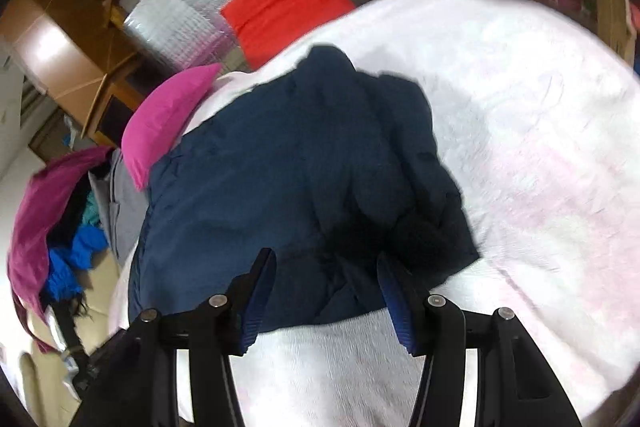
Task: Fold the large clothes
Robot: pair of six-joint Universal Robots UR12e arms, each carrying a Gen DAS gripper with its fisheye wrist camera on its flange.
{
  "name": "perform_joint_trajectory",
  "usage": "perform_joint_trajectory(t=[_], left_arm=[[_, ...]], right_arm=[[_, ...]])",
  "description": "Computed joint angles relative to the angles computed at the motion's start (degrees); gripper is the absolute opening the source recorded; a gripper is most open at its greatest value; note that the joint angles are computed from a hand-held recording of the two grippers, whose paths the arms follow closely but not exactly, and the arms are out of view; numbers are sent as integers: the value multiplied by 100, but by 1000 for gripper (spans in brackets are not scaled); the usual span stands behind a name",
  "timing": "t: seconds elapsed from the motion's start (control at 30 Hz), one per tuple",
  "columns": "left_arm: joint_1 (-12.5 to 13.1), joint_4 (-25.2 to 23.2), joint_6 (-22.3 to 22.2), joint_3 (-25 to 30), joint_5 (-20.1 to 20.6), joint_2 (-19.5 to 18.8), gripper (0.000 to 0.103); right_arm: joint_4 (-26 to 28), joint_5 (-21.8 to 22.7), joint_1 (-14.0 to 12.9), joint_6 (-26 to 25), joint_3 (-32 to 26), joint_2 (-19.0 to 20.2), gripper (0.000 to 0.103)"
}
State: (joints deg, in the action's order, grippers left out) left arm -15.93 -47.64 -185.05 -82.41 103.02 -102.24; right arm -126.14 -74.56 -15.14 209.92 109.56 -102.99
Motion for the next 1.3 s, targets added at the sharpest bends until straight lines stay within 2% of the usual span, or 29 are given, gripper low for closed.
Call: perform_joint_trajectory(t=[0.1,0.27,0.43,0.57,0.67,0.87,0.93,1.07,1.3], left_arm=[[-112,360,238,-198,322,284,82],[-161,780,192,-369,417,717,84],[-216,1238,297,-467,514,1054,86],[-337,1610,388,-659,697,1359,96],[-432,1938,510,-815,800,1570,97],[-538,2254,687,-888,693,1848,99],[-563,2316,702,-902,620,1921,100],[-685,2566,785,-949,773,2039,100],[-706,2663,642,-1010,710,2217,101]], right_arm=[[106,-480,147,-308,-156,-153,67],[336,-1326,482,-736,-455,-374,75],[403,-1912,795,-908,-646,-607,79],[405,-2331,1100,-1030,-824,-783,81],[286,-2597,1308,-1026,-922,-913,87],[69,-3214,1770,-1031,-1105,-1039,100],[-19,-3478,1919,-1026,-1171,-1036,100],[-181,-3587,2098,-1093,-1286,-1070,101],[-235,-4525,2624,-1133,-1446,-1021,101]])
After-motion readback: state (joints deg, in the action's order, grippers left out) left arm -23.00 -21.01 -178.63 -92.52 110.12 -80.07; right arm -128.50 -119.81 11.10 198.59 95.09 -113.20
